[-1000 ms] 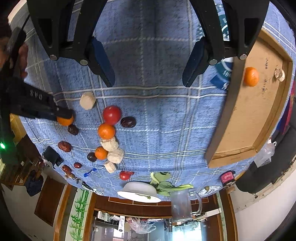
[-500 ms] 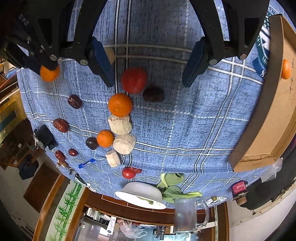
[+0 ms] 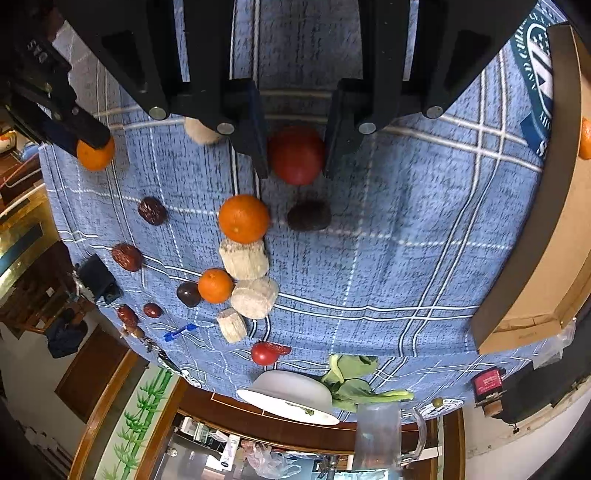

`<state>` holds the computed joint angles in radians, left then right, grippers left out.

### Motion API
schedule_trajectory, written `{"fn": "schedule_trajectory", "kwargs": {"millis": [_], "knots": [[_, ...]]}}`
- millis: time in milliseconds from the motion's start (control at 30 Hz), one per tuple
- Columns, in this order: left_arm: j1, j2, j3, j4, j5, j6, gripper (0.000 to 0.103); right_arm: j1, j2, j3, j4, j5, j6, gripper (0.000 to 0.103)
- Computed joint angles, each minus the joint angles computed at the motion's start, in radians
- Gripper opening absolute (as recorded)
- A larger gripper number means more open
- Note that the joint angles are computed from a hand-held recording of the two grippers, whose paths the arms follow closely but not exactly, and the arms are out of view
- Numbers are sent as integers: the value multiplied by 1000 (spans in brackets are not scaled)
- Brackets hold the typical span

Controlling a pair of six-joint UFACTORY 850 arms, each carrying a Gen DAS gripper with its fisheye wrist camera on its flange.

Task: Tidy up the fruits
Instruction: 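Grasp a second mandarin orange with the right tool while the left tool grasps a red tomato, then carry the orange with the right tool while the left tool carries the tomato into the tray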

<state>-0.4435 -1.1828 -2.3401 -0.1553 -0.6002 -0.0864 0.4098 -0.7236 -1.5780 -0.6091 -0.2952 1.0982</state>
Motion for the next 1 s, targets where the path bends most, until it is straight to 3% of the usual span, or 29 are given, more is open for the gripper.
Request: {"fn": "schedule_trajectory", "kwargs": {"millis": [167, 300, 433, 700, 1000], "knots": [[3, 125, 203, 29, 99, 39, 27, 18, 22, 25, -102, -15, 99, 36], [13, 230, 371, -44, 194, 160, 27, 39, 39, 45, -191, -40, 193, 36], [31, 283, 453, -155, 219, 274, 27, 62, 46, 52, -204, -61, 213, 36], [49, 359, 575, -203, 244, 392, 27, 115, 49, 66, -274, -83, 341, 36], [86, 387, 593, -379, 232, 593, 27, 156, 11, -13, -260, -179, 345, 36]]}}
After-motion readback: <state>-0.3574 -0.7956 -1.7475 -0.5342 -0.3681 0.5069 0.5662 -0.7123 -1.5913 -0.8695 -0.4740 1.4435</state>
